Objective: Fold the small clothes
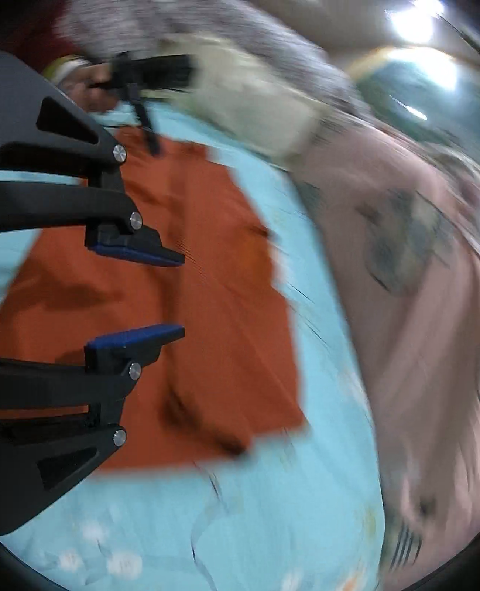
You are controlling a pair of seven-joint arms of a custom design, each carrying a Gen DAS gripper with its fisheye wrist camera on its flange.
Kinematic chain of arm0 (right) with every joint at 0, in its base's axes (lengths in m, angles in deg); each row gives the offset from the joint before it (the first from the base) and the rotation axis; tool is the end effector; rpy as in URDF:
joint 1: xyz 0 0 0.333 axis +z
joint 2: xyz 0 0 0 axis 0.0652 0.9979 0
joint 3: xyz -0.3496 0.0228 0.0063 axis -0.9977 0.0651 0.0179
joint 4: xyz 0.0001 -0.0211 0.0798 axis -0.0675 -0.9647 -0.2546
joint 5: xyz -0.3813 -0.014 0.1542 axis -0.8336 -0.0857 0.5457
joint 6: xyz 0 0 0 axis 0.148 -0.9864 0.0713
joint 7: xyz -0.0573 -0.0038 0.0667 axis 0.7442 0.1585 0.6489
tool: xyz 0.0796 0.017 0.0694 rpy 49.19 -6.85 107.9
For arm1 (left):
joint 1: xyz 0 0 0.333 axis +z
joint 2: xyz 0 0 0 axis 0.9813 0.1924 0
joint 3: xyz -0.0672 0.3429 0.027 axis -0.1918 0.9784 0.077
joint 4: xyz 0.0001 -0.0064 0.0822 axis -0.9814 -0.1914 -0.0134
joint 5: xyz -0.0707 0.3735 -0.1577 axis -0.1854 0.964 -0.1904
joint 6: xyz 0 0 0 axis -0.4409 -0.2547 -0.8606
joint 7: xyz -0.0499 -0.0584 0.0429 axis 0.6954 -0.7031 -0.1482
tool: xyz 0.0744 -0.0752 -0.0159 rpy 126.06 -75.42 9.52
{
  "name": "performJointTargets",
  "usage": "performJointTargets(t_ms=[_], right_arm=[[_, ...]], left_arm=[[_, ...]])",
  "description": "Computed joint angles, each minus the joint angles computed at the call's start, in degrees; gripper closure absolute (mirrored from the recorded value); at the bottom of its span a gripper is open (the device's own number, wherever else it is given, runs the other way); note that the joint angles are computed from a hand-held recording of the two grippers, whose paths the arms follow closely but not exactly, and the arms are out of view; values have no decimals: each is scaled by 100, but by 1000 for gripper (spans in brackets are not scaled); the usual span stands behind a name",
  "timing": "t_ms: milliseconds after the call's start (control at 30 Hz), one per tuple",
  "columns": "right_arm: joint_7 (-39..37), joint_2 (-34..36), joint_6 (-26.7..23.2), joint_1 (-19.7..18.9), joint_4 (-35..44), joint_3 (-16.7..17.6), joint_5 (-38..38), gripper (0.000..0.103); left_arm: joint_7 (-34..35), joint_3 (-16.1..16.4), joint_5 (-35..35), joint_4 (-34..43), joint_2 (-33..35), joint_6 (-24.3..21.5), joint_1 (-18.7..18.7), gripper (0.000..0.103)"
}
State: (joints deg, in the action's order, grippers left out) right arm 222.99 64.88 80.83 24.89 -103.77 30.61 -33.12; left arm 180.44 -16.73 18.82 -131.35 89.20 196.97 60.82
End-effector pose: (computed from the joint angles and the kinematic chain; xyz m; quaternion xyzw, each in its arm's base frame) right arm 0.3672 0.3046 0.5741 -0.5901 0.7213 -0.1087 0.3460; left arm 0.5271 -0.3383 0.5135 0.5312 -0.7514 0.3912 0.0140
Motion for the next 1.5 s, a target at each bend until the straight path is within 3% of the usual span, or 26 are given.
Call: performJointTargets(t_ms=[67,133,200,267,333,400,533,600,767,900,1000,1100,1267,1500], right_arm=[[-933,505,-365,546,349,-355,496,68],[-1311,886,-888,549,713,-337,432,68],[-1214,1066,-1177,379,903,-276,81,69],[-867,1112,-1327,169,974,-252,-385,72],[-366,1050,-1239,-53,896,-294,-743,72],[450,930,-1231,-355,800,-282,-1192,72],[1687,449,-786,-729,341,-319,-1536,72],[1717,285,-841,-737,258,-255,-1540,71],[1763,54,-868,-514,121,29,-1442,70],[1992,-38,-806,-313,4,277,-1380,70],[2228,-153,-781,-143,-100,462,-1275,70],[2533,-292,-718,-11,-244,622,-1196,70],[2848,-376,-668,202,-374,771,-1044,70],[2913,-404,-717,410,-368,794,-907,70]], left_arm=[[-258,-57,525,102,138,-186,-147,70],[-586,-54,1178,284,337,-261,-259,70],[-789,-49,1628,488,534,-258,-290,69],[-872,-37,1892,847,841,-308,-242,73],[-1271,80,2333,1226,1143,-366,-242,85],[-1405,50,2274,1804,1550,-556,-29,92],[-2303,330,2730,2306,1857,-451,22,91],[-2681,387,2823,2181,1758,-218,116,81],[-2146,-167,2009,981,962,313,686,75],[-1140,-424,583,-94,64,493,801,73],[-414,-370,-559,-838,-620,484,563,70],[-180,-218,-1043,-1451,-1200,450,198,67],[-87,115,-1600,-2186,-1798,374,-424,59],[-258,484,-1587,-2321,-1746,578,-999,50]])
